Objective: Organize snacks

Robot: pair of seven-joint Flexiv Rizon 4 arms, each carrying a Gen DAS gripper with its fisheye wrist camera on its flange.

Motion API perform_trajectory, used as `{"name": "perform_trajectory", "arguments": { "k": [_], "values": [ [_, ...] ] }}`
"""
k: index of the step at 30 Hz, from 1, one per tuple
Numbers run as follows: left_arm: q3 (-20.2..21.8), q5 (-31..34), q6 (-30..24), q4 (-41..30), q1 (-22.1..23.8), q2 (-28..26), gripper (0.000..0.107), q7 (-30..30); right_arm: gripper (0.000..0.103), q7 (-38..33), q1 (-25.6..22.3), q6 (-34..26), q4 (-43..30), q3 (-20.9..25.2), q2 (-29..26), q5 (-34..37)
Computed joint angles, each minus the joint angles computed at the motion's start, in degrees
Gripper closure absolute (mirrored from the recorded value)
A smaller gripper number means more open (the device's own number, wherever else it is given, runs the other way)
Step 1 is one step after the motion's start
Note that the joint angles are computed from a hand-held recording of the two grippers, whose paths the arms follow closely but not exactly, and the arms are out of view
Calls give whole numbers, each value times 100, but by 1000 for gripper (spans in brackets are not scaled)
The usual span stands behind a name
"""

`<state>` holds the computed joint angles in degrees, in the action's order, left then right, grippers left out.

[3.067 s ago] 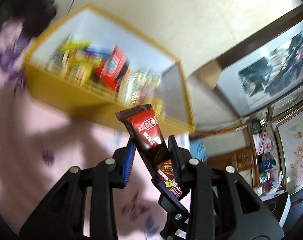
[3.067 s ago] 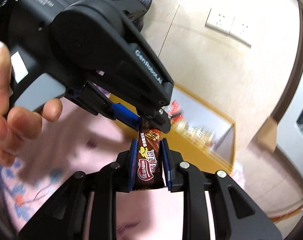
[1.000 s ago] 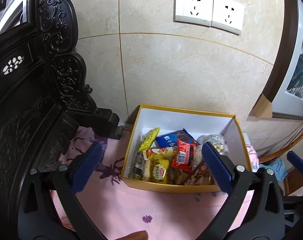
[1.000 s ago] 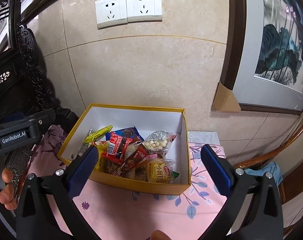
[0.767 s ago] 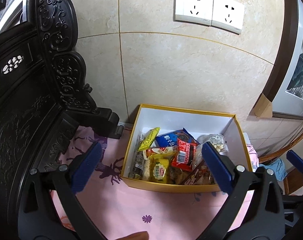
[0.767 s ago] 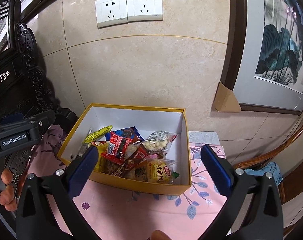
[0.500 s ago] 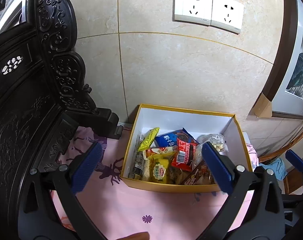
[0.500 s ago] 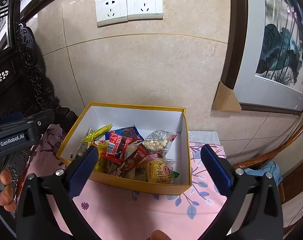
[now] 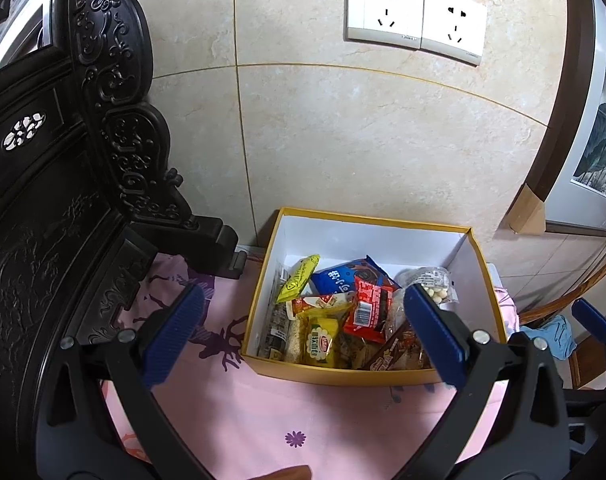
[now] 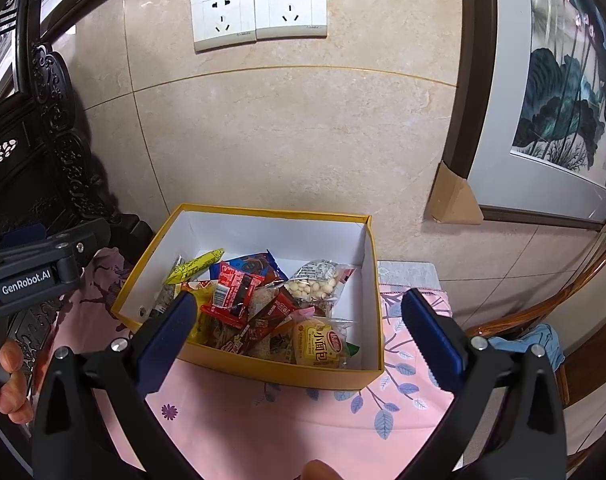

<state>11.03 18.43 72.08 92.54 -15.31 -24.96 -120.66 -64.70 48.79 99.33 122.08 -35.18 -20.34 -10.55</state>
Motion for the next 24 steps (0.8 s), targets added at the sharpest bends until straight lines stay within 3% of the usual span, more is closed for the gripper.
{"name": "perform_trajectory", "arguments": {
  "k": [7,16,24],
  "values": [
    [-140,-186,146,94,123,-11,6,182,1,15,69,-2,18,-75,-7,11],
    [189,161,87,-52,-176,-72,6,-171,1,29,127,2,31,-126,-22,41],
    [2,44,38,-47,-56,-63,6,54,1,13,140,-16,21,-133,-26,60]
  ]
}}
